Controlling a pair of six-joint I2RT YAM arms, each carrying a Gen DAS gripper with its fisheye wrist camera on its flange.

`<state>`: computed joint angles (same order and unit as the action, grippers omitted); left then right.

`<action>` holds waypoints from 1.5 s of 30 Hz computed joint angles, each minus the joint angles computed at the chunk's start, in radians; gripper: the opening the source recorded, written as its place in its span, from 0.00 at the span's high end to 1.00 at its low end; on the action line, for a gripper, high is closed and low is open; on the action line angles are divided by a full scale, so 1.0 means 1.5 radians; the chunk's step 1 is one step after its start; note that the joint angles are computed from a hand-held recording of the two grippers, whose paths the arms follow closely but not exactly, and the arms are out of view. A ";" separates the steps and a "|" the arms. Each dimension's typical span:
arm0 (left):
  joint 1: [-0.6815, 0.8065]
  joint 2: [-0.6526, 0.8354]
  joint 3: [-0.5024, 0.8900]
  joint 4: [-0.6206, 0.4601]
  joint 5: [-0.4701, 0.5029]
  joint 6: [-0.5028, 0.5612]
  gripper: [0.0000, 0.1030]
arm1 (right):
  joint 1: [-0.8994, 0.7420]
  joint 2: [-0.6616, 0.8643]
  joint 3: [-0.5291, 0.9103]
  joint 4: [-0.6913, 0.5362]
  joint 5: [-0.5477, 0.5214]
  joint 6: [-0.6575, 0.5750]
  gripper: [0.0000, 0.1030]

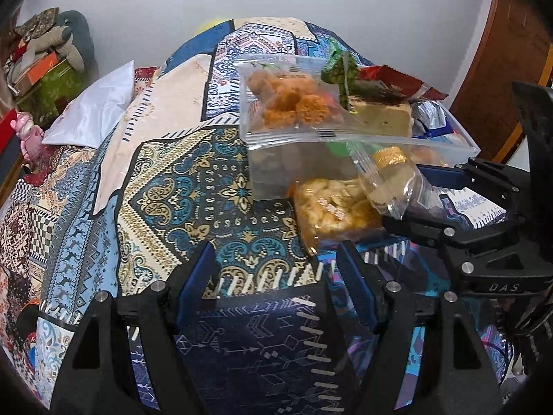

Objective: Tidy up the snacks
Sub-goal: 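Grasp the barcoded wafer roll tube with the right tool, then lift the wafer roll tube over the clear box and lower it in, opening the right tool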

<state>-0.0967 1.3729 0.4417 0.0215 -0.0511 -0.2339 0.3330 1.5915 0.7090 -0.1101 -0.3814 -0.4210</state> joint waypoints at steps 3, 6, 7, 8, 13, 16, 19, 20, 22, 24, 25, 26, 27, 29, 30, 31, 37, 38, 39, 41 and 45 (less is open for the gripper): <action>-0.020 -0.001 0.011 -0.009 -0.001 -0.006 0.30 | -0.010 -0.030 -0.022 0.002 -0.006 -0.004 0.48; -0.044 0.016 0.031 -0.012 -0.005 -0.016 0.23 | -0.033 -0.056 -0.036 -0.006 -0.025 0.003 0.53; -0.052 0.023 0.037 -0.011 -0.008 -0.021 0.20 | -0.045 -0.069 -0.042 -0.007 -0.032 0.005 0.54; -0.062 0.033 0.045 -0.009 -0.008 -0.025 0.19 | -0.056 -0.077 -0.044 -0.013 -0.040 0.006 0.57; -0.113 0.101 0.097 -0.006 -0.037 -0.038 0.11 | -0.124 -0.111 -0.034 -0.071 -0.078 -0.005 0.62; -0.129 0.153 0.140 -0.015 -0.054 -0.050 0.11 | -0.154 -0.122 -0.024 -0.107 -0.086 -0.024 0.64; -0.136 0.201 0.184 -0.033 -0.087 -0.080 0.10 | -0.170 -0.106 -0.010 -0.121 -0.090 -0.028 0.65; -0.134 0.211 0.193 -0.035 -0.093 -0.089 0.10 | -0.169 -0.099 -0.007 -0.117 -0.087 -0.027 0.65; -0.128 0.223 0.195 -0.023 -0.097 -0.100 0.12 | -0.164 -0.084 -0.006 -0.101 -0.078 -0.019 0.65; -0.117 0.239 0.201 -0.023 -0.081 -0.105 0.25 | -0.159 -0.067 -0.006 -0.082 -0.074 -0.005 0.65; -0.112 0.241 0.196 -0.014 -0.070 -0.109 0.26 | -0.161 -0.057 -0.003 -0.080 -0.083 -0.003 0.65; -0.108 0.239 0.189 -0.004 -0.064 -0.111 0.27 | -0.163 -0.048 -0.001 -0.080 -0.091 0.001 0.65; -0.108 0.236 0.184 -0.001 -0.063 -0.110 0.27 | -0.162 -0.042 0.000 -0.075 -0.094 0.008 0.65; -0.110 0.226 0.173 0.005 -0.068 -0.110 0.28 | -0.152 -0.035 -0.003 -0.058 -0.087 0.019 0.63; -0.111 0.219 0.165 0.011 -0.069 -0.109 0.28 | -0.145 -0.033 -0.006 -0.051 -0.080 0.024 0.63; -0.111 0.210 0.152 0.017 -0.067 -0.106 0.28 | -0.139 -0.031 -0.007 -0.042 -0.073 0.030 0.63; -0.145 0.127 0.099 0.019 -0.097 -0.095 0.28 | -0.145 -0.066 -0.032 -0.028 -0.070 0.036 0.66; -0.150 0.106 0.091 0.014 -0.097 -0.094 0.28 | -0.153 -0.069 -0.029 -0.035 -0.080 0.035 0.66; -0.157 0.086 0.082 0.009 -0.098 -0.098 0.28 | -0.162 -0.076 -0.029 -0.043 -0.092 0.035 0.66; -0.168 0.056 0.082 -0.007 -0.105 -0.103 0.28 | -0.176 -0.097 -0.029 -0.056 -0.106 0.034 0.66; -0.184 -0.005 0.090 -0.040 -0.116 -0.106 0.28 | -0.205 -0.140 -0.015 -0.095 -0.139 0.030 0.66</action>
